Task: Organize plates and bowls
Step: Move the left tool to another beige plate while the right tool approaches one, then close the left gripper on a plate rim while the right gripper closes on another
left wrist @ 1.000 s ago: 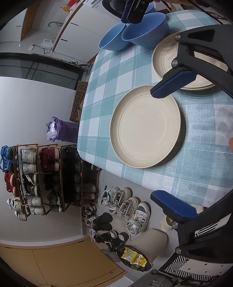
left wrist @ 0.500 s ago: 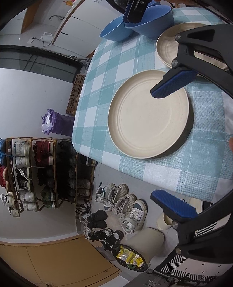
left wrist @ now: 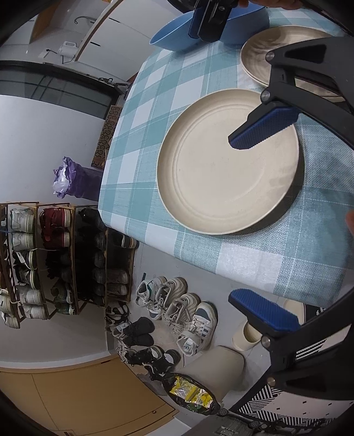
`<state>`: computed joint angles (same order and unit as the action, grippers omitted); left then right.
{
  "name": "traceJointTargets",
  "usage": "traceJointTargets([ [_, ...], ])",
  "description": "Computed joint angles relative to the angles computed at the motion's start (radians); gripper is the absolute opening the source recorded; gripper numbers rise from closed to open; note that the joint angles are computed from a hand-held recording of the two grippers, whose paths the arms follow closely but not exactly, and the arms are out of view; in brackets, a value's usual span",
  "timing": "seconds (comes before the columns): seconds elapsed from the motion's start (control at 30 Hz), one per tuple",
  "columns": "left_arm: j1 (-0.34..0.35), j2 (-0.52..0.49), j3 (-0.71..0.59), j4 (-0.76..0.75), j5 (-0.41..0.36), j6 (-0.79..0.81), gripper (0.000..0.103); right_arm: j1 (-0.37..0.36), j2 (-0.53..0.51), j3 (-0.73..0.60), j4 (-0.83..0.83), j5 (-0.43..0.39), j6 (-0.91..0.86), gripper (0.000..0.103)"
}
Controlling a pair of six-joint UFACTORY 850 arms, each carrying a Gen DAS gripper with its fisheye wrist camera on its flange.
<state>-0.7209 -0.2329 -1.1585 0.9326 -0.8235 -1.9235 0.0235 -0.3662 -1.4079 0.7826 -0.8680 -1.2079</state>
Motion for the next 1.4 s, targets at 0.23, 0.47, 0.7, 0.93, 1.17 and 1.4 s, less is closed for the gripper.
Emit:
traceJointTargets([
  [0.23, 0.023, 0.004, 0.02, 0.01, 0.052, -0.018, 0.101, 0.024, -0.035, -0.018, -0.038, 0.009, 0.023, 0.102],
  [0.47, 0.039, -0.015, 0.016, -0.003, 0.071, 0.005, 0.101, 0.049, -0.076, -0.042, -0.076, 0.027, 0.059, 0.102],
  [0.7, 0.048, -0.037, 0.003, -0.01, 0.079, 0.026, 0.101, 0.069, -0.115, -0.069, -0.116, 0.027, 0.097, 0.101],
  [0.93, 0.059, -0.049, 0.001, -0.029, 0.089, 0.033, 0.101, 0.085, -0.156, -0.098, -0.149, 0.013, 0.134, 0.1],
  [1.17, 0.07, -0.053, 0.007, -0.05, 0.109, 0.042, 0.093, 0.101, -0.183, -0.114, -0.182, 0.006, 0.154, 0.098],
  [1.4, 0.069, -0.053, 0.011, -0.042, 0.127, 0.045, 0.086, 0.111, -0.195, -0.118, -0.201, 0.009, 0.167, 0.083],
])
